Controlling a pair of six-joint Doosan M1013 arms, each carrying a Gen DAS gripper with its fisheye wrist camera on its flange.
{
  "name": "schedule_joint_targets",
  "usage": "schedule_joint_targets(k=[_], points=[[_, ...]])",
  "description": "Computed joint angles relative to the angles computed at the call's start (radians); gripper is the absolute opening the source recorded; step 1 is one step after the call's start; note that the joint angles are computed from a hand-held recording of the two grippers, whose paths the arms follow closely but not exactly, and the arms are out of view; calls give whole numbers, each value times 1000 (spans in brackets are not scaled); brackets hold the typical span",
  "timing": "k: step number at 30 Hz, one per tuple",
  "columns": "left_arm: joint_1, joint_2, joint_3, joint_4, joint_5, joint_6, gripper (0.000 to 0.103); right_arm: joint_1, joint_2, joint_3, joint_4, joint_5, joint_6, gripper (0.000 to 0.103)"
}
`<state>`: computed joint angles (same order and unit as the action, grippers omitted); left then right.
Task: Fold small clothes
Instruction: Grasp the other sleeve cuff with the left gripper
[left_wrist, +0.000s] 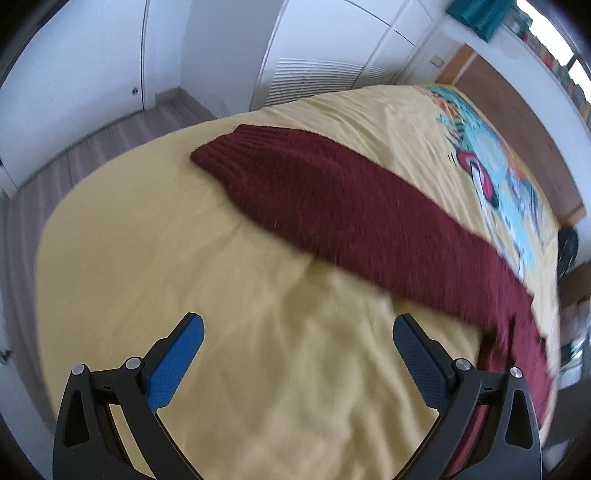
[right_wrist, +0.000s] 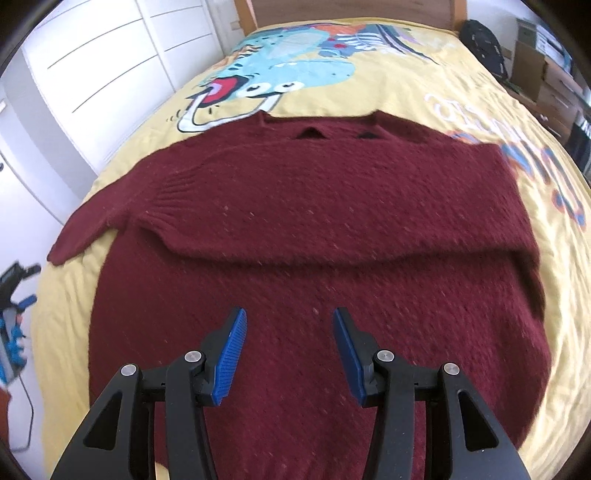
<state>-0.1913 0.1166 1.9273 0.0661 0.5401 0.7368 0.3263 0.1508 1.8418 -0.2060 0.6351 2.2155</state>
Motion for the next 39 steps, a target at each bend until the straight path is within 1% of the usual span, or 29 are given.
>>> schedule_joint_targets(k=[2,4,5,6,8,11,13,16,19,21,22,24,25,26,27,29,32,35,39], points=[[41,28,-13,-118,-27,71,96,0,-11,13,-18,11,23,51],[66,45,-21,-175,-39,99,94,-2,-21,23,-30,17,40,51],[80,53,-23,-216,-48,122,90,-3,-28,31,-39,21,53,51],[98,62,-24,-283,-60,165,83,-4,-34,36,-48,24,62,51],[124,75,-23,-396,-78,240,73,-7,-47,49,-59,29,82,51],[150,88,-15,-521,-112,321,67,-11,-60,63,-62,32,99,51],[164,94,-9,-606,-135,378,65,-11,-64,67,-66,37,103,51],[179,98,-3,-697,-155,452,65,-13,-68,72,-60,40,99,51],[184,106,-13,-700,-161,452,58,-13,-66,72,-56,42,92,51],[192,111,-18,-724,-163,467,48,-13,-64,72,-53,41,88,51],[198,118,-24,-747,-164,482,45,-13,-64,72,-52,41,85,51],[208,132,-33,-802,-165,511,29,-12,-65,75,-47,40,78,51],[210,138,-37,-821,-167,518,25,-13,-65,76,-46,40,77,51],[215,139,-36,-857,-169,541,13,-12,-66,77,-49,42,79,51],[213,142,-40,-857,-172,536,7,-11,-67,78,-56,46,84,51],[212,137,-37,-871,-192,541,6,-11,-73,84,-62,47,93,51],[206,128,-34,-992,-216,653,6,-11,-84,97,-75,47,109,51],[196,121,-45,-1035,-212,700,6,-9,-96,111,-82,46,117,51],[178,117,-76,-1062,-191,739,6,-9,-111,129,-83,39,122,51]])
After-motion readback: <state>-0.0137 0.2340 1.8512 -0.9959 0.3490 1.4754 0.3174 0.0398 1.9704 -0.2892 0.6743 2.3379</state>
